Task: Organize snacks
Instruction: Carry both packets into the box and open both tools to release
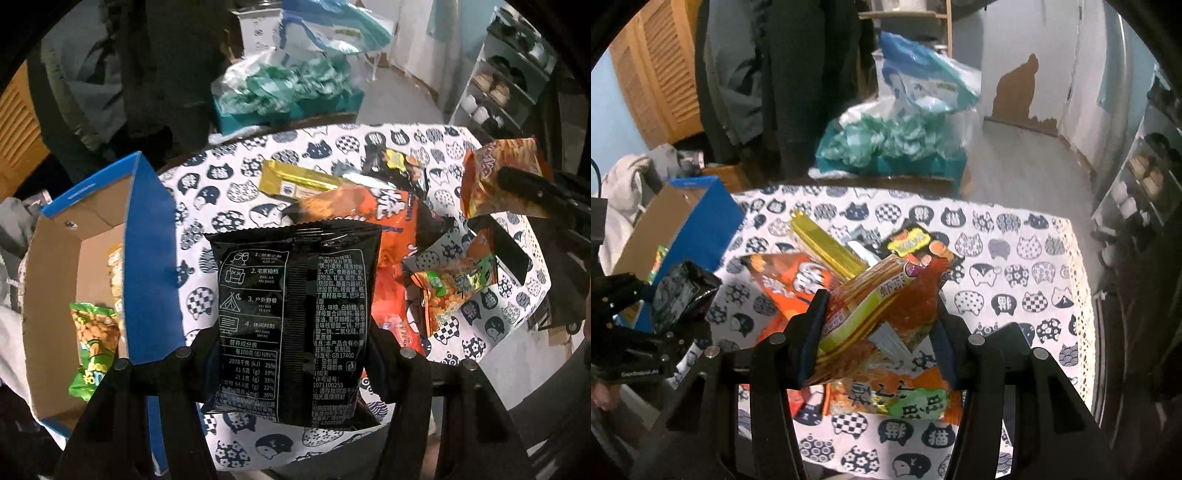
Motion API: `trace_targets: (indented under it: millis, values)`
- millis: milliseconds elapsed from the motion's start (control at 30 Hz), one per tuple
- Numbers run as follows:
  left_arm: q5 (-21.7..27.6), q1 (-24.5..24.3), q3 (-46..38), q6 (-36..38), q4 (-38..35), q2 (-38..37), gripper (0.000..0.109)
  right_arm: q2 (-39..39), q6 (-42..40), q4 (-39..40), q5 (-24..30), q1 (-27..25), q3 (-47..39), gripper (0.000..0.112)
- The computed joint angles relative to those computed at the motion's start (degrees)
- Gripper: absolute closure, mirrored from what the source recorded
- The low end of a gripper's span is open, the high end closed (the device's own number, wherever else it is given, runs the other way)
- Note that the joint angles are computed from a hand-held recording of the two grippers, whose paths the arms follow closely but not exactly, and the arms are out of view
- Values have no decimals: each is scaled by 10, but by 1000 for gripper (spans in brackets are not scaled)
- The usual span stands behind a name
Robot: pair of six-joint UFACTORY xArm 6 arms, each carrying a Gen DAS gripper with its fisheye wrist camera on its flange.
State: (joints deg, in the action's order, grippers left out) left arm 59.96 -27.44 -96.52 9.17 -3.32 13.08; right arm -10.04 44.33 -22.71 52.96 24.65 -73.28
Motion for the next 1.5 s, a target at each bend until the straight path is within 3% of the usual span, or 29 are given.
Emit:
trace_targets:
  millis: [767,1167,1500]
  values:
    - [-16,72,18,4,-28,-37,45,121,-45,36,-15,51,-152,61]
    - [-20,125,35,17,-68,-56,45,236,-86,59,9,78,-301,61]
    - [-40,166,53,26,-76,-69,45,366,-137,95,56,99,-485,61]
